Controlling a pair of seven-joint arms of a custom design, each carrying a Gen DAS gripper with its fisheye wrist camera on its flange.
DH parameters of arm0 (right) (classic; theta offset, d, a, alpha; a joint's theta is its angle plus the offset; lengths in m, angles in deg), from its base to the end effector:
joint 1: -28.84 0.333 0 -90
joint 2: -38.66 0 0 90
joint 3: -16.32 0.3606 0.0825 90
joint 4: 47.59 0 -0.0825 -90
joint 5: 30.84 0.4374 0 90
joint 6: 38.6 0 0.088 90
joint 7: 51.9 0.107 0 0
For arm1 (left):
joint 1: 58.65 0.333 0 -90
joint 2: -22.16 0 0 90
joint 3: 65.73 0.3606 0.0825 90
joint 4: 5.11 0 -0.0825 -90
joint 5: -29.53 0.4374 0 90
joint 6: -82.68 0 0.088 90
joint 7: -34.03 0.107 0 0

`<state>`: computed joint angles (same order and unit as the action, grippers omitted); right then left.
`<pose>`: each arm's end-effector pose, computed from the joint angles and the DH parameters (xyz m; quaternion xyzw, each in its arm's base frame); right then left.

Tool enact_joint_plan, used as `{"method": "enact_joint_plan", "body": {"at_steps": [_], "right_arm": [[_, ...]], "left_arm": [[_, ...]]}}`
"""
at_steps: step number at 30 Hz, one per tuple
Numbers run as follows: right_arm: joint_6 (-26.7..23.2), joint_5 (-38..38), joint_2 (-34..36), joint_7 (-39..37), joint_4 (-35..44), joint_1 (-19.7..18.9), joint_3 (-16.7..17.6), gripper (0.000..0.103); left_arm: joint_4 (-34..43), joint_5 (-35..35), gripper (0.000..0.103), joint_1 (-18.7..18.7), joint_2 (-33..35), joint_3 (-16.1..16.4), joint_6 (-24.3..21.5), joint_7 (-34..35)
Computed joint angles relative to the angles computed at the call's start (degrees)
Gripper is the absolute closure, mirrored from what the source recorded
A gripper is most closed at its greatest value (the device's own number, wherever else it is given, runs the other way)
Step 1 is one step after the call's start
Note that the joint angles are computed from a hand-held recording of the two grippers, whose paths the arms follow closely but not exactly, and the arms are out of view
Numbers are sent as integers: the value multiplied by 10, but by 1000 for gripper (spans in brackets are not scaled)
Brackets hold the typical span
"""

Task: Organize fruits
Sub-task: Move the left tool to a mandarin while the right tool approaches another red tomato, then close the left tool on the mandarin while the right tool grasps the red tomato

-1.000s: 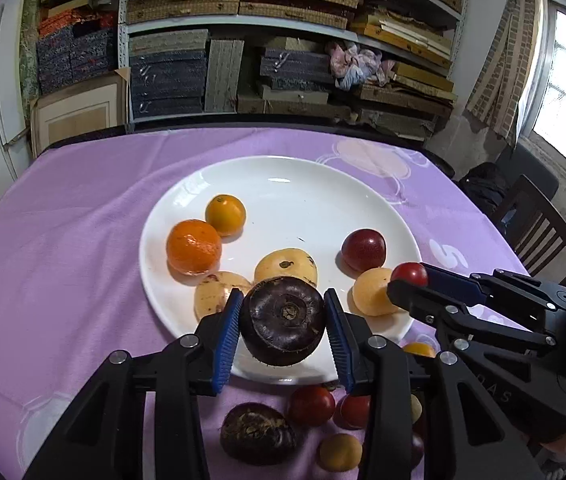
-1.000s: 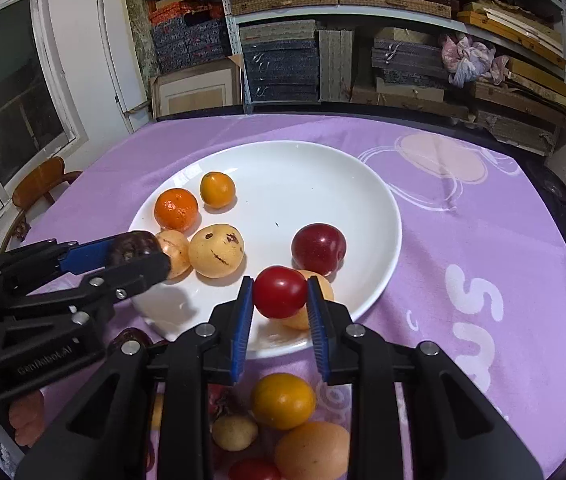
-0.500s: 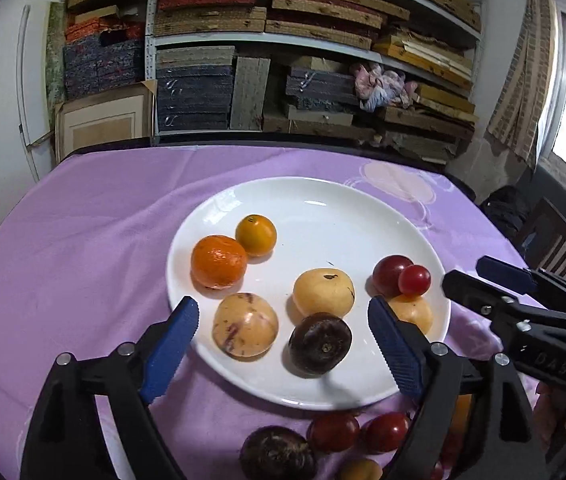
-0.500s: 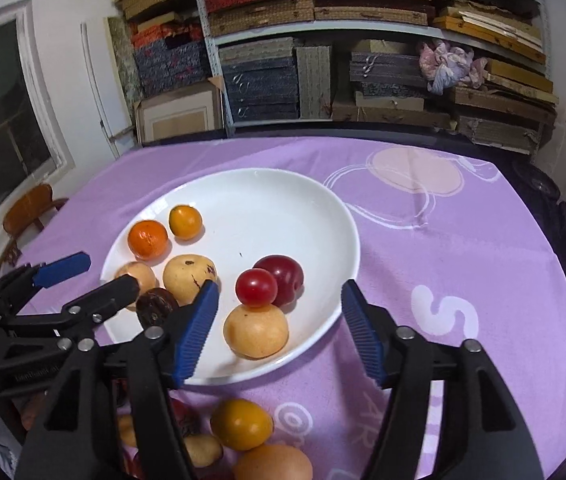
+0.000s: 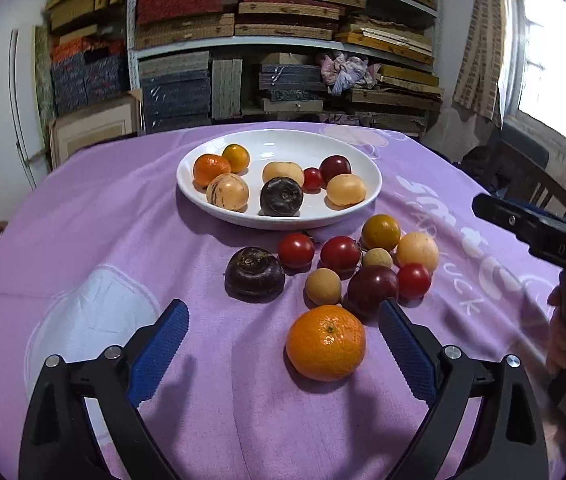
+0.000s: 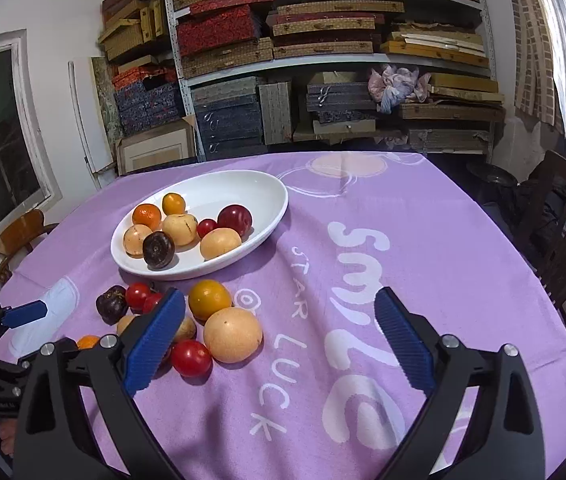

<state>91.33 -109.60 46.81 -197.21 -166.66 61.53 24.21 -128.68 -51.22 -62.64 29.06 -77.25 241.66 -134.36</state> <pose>0.5009 0.3933 0.3934 -0.4340 0.7565 -0.3734 0.3161 0.6056 -0.1211 0.3804 -0.3444 0.8373 -0.3894 0.1692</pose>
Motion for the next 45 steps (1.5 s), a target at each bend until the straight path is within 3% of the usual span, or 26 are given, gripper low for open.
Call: {"method": "enact_joint_plan", "body": {"at_steps": [2, 4, 11, 17, 20, 22, 24, 39, 42, 45], "right_arm": [[-1, -15, -2, 12, -4, 2, 0, 9], [20, -17, -1, -3, -4, -3, 0, 9], [33, 15, 19, -77, 20, 1, -4, 9], [50, 26, 19, -80, 19, 1, -8, 9], [65, 35, 23, -97, 22, -1, -10, 9], [68, 39, 28, -116, 27, 1, -10, 9], [69, 43, 33, -134, 33, 3, -11, 9], [111, 88, 67, -236, 61, 12, -22, 9], [109, 93, 77, -256, 73, 20, -25, 9], [117, 93, 80, -256, 74, 25, -31, 9]], "left_arm": [[-4, -50, 7, -4, -2, -7, 22, 67], [-2, -55, 7, -11, 5, -7, 36, 77], [19, 100, 7, -6, 36, -5, 8, -94], [25, 175, 7, 7, 47, -14, -1, -174], [21, 152, 23, 18, 42, -25, -2, -144], [19, 146, 43, 20, 39, -27, -14, -126], [16, 139, 54, 20, 35, -27, -19, -111], [-2, 115, 55, 27, 18, -7, -35, -15], [9, 163, 53, 35, 23, 7, -87, -64], [21, 183, 53, 39, 32, 8, -106, -106]]}}
